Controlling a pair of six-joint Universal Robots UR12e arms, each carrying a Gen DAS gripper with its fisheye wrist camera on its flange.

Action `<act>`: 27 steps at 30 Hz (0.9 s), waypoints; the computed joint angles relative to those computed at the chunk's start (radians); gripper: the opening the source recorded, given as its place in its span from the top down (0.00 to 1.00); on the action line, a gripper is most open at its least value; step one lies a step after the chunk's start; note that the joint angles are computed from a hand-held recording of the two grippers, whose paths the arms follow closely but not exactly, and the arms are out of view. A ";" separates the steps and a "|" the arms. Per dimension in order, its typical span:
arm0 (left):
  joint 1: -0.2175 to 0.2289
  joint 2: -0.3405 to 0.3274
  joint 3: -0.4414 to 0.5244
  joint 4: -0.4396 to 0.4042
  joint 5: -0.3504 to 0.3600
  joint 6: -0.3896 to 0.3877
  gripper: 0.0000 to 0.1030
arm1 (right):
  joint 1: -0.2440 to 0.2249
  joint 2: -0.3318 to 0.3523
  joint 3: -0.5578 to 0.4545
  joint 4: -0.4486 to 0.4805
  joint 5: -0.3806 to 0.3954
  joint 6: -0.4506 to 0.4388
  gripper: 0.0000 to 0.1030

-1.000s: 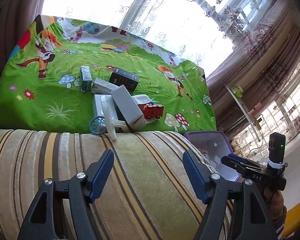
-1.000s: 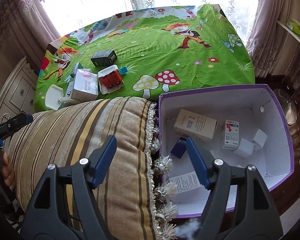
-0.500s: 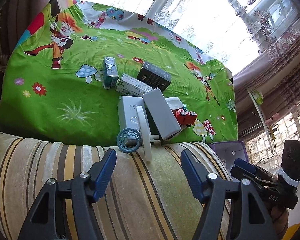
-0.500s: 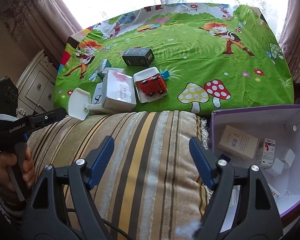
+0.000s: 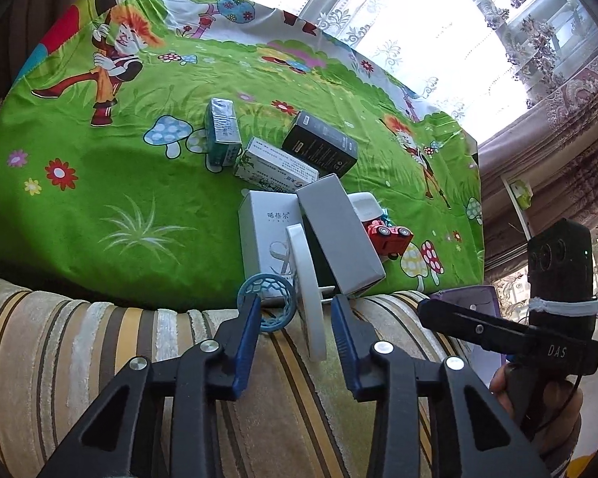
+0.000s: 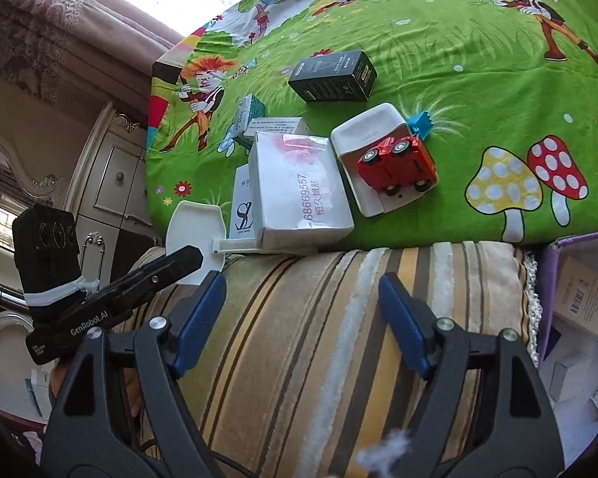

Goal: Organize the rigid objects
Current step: 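Move both open tools back over the pile of boxes, then grasp the white stand with the left tool while the right grasps the pink-printed white box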

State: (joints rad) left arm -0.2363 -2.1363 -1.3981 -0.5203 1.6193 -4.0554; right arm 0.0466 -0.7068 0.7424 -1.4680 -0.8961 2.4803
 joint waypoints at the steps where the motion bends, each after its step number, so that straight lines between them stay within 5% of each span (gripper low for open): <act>1: 0.000 0.000 0.000 0.002 -0.002 0.001 0.70 | 0.002 0.015 -0.024 0.023 0.010 0.017 0.16; 7: 0.001 -0.001 -0.008 0.019 -0.014 0.005 0.81 | 0.014 0.084 -0.132 0.120 0.041 0.076 0.14; 27: 0.001 -0.001 -0.021 0.055 -0.024 0.004 0.89 | 0.046 0.157 -0.243 0.156 -0.009 0.120 0.14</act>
State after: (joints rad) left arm -0.2349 -2.1369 -1.4196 -0.4653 1.5953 -4.0516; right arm 0.0924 -0.5498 0.4990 -1.3118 -0.9052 2.5998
